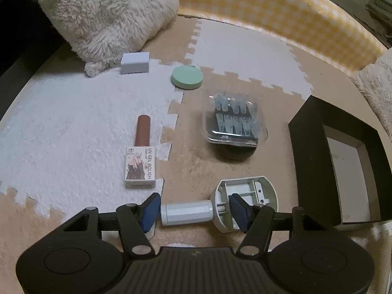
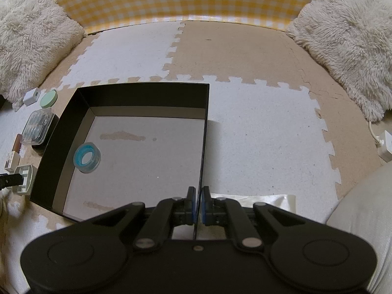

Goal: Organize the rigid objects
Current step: 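Close the left tool on the white holder's cylinder and lift it, then carry the white holder into the black box and release it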

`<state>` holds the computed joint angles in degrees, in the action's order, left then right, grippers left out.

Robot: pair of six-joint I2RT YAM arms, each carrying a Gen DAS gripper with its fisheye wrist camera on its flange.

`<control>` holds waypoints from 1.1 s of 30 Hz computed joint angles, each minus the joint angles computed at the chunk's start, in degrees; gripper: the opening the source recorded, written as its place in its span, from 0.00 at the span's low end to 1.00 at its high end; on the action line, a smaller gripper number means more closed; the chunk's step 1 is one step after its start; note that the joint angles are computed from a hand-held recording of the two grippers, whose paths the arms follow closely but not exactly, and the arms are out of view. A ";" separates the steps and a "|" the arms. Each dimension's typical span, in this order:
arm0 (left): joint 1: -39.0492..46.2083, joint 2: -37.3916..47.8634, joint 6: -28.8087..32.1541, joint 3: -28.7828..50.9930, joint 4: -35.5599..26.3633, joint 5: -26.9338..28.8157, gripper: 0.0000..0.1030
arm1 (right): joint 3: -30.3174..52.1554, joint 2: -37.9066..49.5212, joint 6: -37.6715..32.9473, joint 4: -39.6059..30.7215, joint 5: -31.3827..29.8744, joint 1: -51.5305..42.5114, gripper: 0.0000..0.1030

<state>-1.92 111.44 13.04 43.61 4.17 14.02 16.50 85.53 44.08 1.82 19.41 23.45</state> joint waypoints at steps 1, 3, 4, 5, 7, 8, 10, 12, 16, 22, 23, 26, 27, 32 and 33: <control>0.08 -0.45 -0.14 -0.27 0.24 0.19 0.60 | 0.02 0.04 0.08 -0.02 0.01 0.07 0.05; 0.22 -2.07 -0.37 -1.09 0.83 1.03 0.60 | -0.02 0.01 -0.04 0.03 0.00 0.00 0.05; 0.31 -3.15 -0.41 -1.53 0.90 1.82 0.61 | -0.03 0.00 -0.06 0.05 -0.02 -0.03 0.05; 0.36 -4.33 -0.52 -2.01 0.97 2.66 0.61 | -0.02 0.00 -0.04 0.02 -0.05 0.01 0.05; 0.14 -6.56 -0.70 -3.01 1.31 3.92 0.61 | 0.00 0.01 -0.04 0.02 -0.05 -0.03 0.05; 0.02 -7.79 -0.71 -3.55 1.41 4.76 0.61 | 0.05 0.01 0.09 -0.11 -0.11 0.02 0.05; -0.28 -9.63 -0.80 -4.20 1.11 6.57 0.61 | 0.19 -0.08 0.60 -0.56 -0.22 0.34 0.05; -0.87 -11.35 -0.67 -4.89 0.72 8.38 0.61 | 0.19 -0.41 0.54 -0.81 -0.65 0.12 0.05; -3.43 -14.17 -1.14 -6.41 0.56 11.00 0.61 | 0.00 -1.49 0.58 -1.52 -1.62 -0.37 0.05; -9.50 -13.96 -3.83 -7.41 2.41 13.57 0.61 | 0.74 -1.23 0.31 -2.65 -1.61 -0.23 0.05; -10.91 -13.68 -3.87 -7.50 2.66 13.75 0.61 | 0.68 -1.35 0.29 -2.67 -1.70 -0.29 0.05; -14.18 -12.76 -3.84 -8.11 3.84 13.98 0.61 | 0.75 -1.54 0.06 -2.85 -1.98 -0.59 0.05; -15.13 -12.30 -4.15 -8.16 4.15 14.10 0.61 | 0.84 -1.59 -0.01 -3.02 -2.03 -0.69 0.05; -18.77 -9.26 -6.99 -8.49 7.82 14.10 0.61 | 0.80 -1.85 -0.20 -3.20 -2.21 -0.84 0.05; -19.42 -8.61 -7.75 -8.47 8.70 13.71 0.61 | 0.89 -1.76 -0.18 -3.20 -2.22 -0.85 0.05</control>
<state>-21.34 102.82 5.30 35.14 12.86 27.73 17.39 83.78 43.89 -1.38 17.19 22.60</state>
